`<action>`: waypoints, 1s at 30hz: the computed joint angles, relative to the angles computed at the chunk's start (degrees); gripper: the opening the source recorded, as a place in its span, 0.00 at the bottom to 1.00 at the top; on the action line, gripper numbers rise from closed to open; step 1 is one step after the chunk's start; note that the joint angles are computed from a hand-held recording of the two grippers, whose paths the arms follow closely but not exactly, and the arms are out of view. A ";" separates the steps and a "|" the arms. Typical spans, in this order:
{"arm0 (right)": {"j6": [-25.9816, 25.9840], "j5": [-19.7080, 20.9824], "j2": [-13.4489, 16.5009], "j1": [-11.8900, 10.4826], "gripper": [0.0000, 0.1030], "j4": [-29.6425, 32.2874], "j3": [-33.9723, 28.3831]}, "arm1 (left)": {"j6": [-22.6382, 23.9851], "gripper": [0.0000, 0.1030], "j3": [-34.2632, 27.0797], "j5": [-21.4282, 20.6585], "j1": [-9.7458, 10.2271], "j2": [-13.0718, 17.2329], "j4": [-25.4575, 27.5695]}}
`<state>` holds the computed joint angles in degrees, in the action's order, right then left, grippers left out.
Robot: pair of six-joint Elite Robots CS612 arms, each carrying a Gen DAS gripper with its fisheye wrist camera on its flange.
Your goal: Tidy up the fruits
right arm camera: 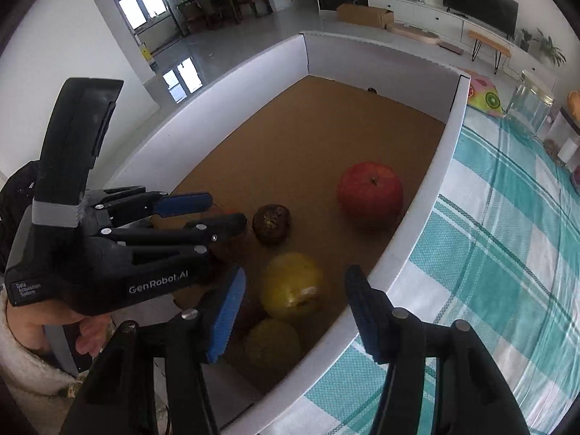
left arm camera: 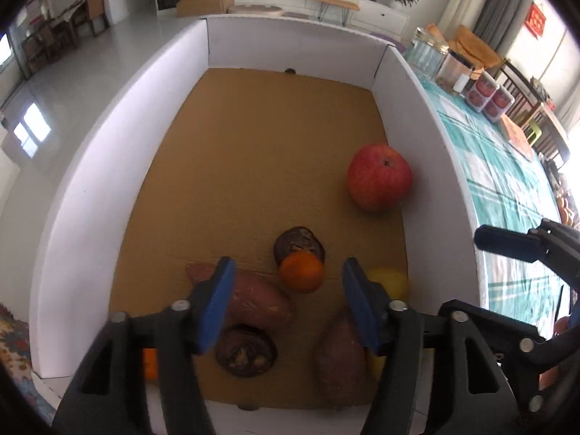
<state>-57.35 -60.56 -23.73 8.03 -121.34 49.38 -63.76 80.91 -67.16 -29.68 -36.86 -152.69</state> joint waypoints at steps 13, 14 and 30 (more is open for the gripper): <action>9.97 4.12 -5.37 -3.02 1.00 -13.01 8.86 | -14.14 0.85 1.19 23.13 -5.94 -5.07 22.58; 9.76 4.18 -5.89 -3.13 1.00 -13.37 9.90 | -13.78 0.85 1.60 22.63 -6.05 -5.29 21.65; 9.30 -1.09 -10.13 -2.70 1.00 -18.03 17.66 | -16.73 0.85 3.90 19.55 -6.71 -7.57 22.32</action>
<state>-48.05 -61.65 -33.86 5.32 -139.37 67.04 -80.48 84.81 -47.61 -36.38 -44.43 -130.37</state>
